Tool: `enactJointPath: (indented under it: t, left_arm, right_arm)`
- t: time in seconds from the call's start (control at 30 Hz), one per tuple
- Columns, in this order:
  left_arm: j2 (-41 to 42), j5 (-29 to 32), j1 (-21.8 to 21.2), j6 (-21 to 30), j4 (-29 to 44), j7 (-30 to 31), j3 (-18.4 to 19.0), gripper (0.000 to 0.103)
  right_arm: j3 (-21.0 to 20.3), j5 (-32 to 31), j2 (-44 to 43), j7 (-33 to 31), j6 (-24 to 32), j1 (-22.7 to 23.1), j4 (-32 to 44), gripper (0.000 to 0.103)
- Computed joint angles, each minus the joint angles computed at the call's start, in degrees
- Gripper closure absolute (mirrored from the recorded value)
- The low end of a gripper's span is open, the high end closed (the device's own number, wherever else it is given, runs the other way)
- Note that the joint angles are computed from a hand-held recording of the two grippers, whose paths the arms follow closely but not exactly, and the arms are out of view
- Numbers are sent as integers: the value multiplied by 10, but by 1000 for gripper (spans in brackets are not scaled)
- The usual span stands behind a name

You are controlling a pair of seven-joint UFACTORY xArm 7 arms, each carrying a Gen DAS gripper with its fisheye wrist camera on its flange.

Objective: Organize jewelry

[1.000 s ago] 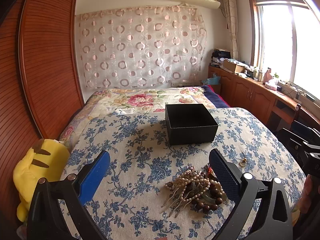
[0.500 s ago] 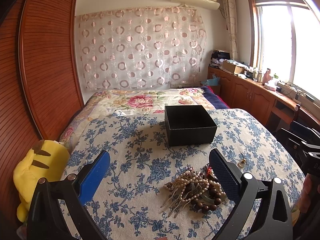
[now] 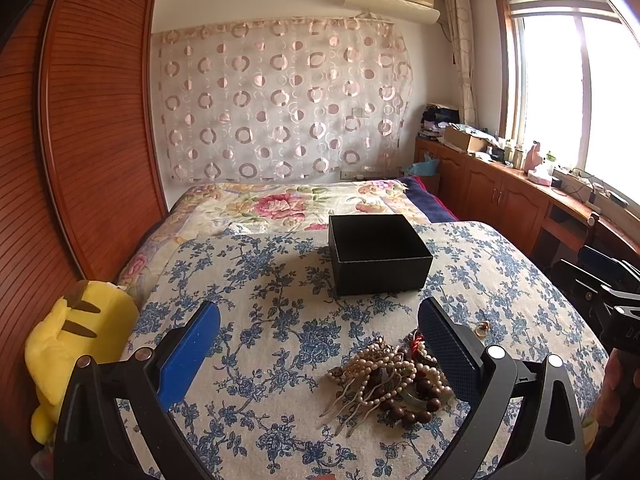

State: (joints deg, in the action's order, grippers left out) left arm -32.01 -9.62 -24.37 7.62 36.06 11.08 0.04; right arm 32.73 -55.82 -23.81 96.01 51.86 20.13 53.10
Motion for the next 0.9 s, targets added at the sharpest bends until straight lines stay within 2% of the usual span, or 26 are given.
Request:
enactJointPath:
  t: [0.9]
  left_arm:
    - [-1, 0, -6, -6, -1, -5, 2, 7]
  right_arm:
    - [1, 0, -5, 5, -3, 0, -7, 2]
